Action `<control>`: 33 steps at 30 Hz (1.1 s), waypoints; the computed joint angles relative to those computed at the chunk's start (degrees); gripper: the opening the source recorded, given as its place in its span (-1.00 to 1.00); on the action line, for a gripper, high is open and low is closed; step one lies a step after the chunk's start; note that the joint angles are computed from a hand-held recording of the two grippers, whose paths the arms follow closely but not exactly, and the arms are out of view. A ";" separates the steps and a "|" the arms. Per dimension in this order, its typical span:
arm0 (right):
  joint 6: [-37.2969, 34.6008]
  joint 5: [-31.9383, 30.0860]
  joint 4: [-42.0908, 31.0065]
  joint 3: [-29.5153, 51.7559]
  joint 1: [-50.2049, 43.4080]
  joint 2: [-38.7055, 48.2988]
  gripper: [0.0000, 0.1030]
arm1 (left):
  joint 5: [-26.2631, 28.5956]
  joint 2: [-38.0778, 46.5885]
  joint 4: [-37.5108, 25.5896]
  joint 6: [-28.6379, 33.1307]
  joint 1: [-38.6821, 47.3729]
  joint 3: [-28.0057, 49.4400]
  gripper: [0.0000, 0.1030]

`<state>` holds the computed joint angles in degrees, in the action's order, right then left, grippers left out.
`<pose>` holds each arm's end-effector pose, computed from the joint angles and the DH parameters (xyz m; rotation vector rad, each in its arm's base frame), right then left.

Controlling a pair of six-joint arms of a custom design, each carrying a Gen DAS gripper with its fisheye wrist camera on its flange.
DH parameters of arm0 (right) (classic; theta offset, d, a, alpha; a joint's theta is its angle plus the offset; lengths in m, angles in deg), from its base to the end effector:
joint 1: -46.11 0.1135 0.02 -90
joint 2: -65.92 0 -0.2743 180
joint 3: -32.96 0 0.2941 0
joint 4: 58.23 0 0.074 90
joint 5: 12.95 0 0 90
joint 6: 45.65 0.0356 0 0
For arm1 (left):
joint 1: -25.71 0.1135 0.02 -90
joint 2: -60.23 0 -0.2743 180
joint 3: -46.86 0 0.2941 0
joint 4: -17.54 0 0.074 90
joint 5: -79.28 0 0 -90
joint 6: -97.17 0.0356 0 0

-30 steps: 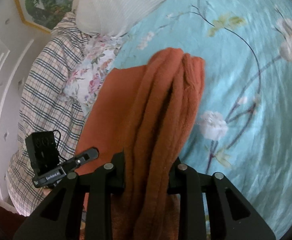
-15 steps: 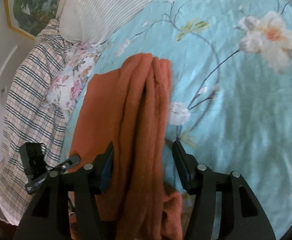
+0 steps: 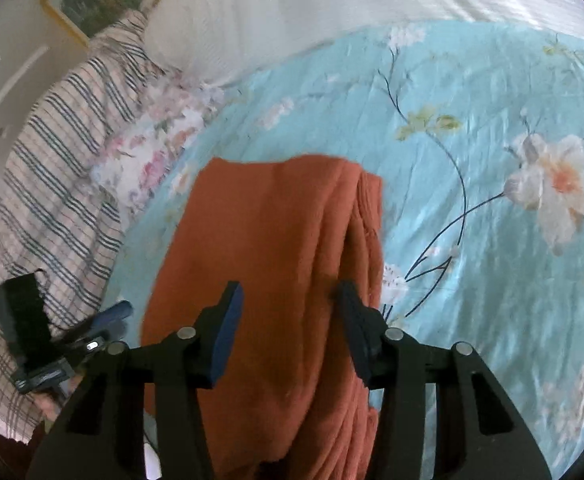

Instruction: Fold small clothes

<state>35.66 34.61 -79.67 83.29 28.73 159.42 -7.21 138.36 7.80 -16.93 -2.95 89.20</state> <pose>0.2880 -0.0650 0.0955 -0.0279 2.4485 0.7988 0.2437 -0.1357 0.1318 0.1268 2.4212 -0.5069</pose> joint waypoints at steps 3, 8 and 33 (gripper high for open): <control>1.79 0.49 1.50 1.70 1.18 3.72 -0.03 | 0.98 0.63 0.68 1.00 -1.35 1.08 0.10; 4.17 -1.56 2.74 4.27 1.63 6.32 -0.76 | 1.85 3.45 1.42 3.21 -3.20 2.40 0.10; 7.31 -2.68 16.30 -1.94 -5.52 11.55 -0.78 | 1.43 19.93 5.27 5.49 -6.65 10.58 0.04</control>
